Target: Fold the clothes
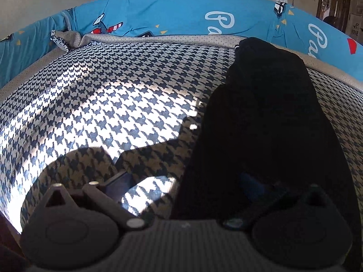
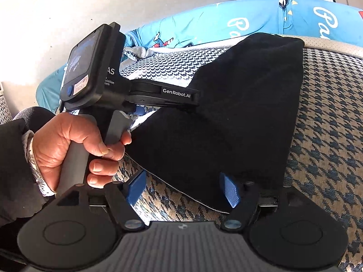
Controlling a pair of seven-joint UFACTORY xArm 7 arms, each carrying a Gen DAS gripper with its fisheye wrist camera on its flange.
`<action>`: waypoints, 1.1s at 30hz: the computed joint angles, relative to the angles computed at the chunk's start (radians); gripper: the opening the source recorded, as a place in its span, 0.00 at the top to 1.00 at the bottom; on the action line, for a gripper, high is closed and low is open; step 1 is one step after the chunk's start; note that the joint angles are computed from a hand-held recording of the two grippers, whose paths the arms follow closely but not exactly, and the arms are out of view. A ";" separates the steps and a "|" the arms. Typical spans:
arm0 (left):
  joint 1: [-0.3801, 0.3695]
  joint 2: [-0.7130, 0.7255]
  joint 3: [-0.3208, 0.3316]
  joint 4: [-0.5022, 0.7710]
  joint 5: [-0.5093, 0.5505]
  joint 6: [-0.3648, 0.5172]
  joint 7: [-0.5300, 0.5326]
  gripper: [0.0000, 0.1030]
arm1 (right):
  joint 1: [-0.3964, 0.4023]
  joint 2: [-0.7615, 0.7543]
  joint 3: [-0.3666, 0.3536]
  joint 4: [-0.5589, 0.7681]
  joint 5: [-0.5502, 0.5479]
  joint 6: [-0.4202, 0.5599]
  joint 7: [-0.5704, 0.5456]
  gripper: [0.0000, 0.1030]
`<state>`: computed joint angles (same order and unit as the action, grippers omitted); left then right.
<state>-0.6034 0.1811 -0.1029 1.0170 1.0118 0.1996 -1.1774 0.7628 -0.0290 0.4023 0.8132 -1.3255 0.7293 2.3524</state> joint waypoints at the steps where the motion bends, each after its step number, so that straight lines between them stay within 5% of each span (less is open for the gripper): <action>1: -0.001 -0.007 0.000 -0.007 0.002 0.002 -0.001 0.00 | 0.000 0.000 0.000 -0.001 -0.003 -0.003 0.006 0.30; 15: 0.044 -0.094 -0.062 -0.104 -0.074 0.016 0.060 0.00 | 0.012 0.004 0.009 0.013 -0.010 0.028 0.001 0.28; 21: 0.069 -0.120 -0.063 -0.103 0.106 -0.025 -0.137 0.00 | 0.007 0.021 -0.004 0.037 -0.064 0.034 0.002 0.28; 26: 0.081 -0.100 -0.090 -0.111 -0.059 -0.032 0.029 0.00 | -0.007 0.061 -0.034 0.059 -0.088 -0.024 -0.002 0.28; 33: 0.060 -0.117 -0.090 -0.133 -0.120 0.006 0.104 0.00 | 0.008 0.080 -0.042 0.070 -0.110 -0.062 -0.001 0.20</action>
<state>-0.5434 0.0639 -0.1933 0.8842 0.8914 0.2058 -1.0733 0.7705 0.0509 0.3600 0.8828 -1.4352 0.6670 2.3518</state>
